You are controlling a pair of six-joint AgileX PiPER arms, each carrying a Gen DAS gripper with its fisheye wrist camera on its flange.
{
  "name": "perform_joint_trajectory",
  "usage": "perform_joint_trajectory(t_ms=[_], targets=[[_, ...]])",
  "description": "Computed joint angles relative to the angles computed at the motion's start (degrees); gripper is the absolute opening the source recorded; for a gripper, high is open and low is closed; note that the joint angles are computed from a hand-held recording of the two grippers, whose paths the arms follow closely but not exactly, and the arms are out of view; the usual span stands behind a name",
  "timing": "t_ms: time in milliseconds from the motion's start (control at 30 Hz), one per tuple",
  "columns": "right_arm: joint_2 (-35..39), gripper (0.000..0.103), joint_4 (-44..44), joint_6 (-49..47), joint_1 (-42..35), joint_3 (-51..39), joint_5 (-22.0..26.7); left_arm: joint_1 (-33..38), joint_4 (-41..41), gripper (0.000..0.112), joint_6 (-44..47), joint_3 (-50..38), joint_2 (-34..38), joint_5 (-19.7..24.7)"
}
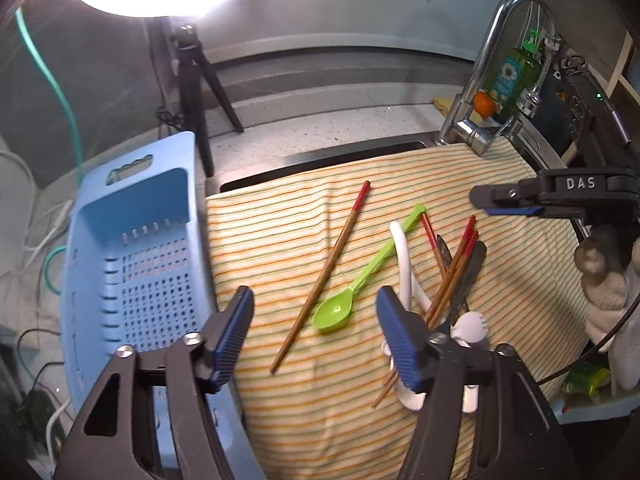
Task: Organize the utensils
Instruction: 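Move the left gripper down toward the red-tipped chopstick and green spoon, then close the left gripper on the chopstick and green spoon, lift them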
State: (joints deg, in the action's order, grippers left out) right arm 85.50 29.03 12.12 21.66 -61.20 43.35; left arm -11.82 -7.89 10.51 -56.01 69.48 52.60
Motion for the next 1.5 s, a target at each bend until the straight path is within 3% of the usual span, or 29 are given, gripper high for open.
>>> perform_joint_trajectory(t_ms=[67, 200, 667, 833, 1033, 1400, 1500], targets=[[3.4, 0.036, 3.5, -1.5, -0.2, -0.7, -0.1, -0.2, -0.5, 0.042, 1.9, -1.1, 3.1, -0.4], [8.5, 0.029, 10.1, -4.4, -0.9, -1.6, 0.2, 1.1, -4.8, 0.028, 6.8, -2.9, 8.3, 0.9], [16.8, 0.022, 16.4, -6.4, -1.2, -4.8, 0.5, -0.2, -3.9, 0.022, 9.8, -6.8, 16.6, 1.4], [18.4, 0.021, 15.2, -4.8, -0.7, -6.7, 0.5, -1.3, -3.5, 0.015, 10.4, -8.3, 20.2, 0.6], [19.5, 0.020, 12.9, -1.3, -0.2, -9.0, 1.3, -2.0, -4.2, 0.015, 11.1, -9.6, 23.3, 0.5], [25.0, 0.022, 1.1, 9.3, 3.7, -20.7, 8.5, -2.1, -4.4, 0.015, 12.0, -10.9, 26.0, -0.2], [27.0, 0.018, -4.2, 12.4, 5.4, -24.9, 10.8, -3.2, -2.8, 0.010, 11.1, -10.4, 25.9, -1.5]])
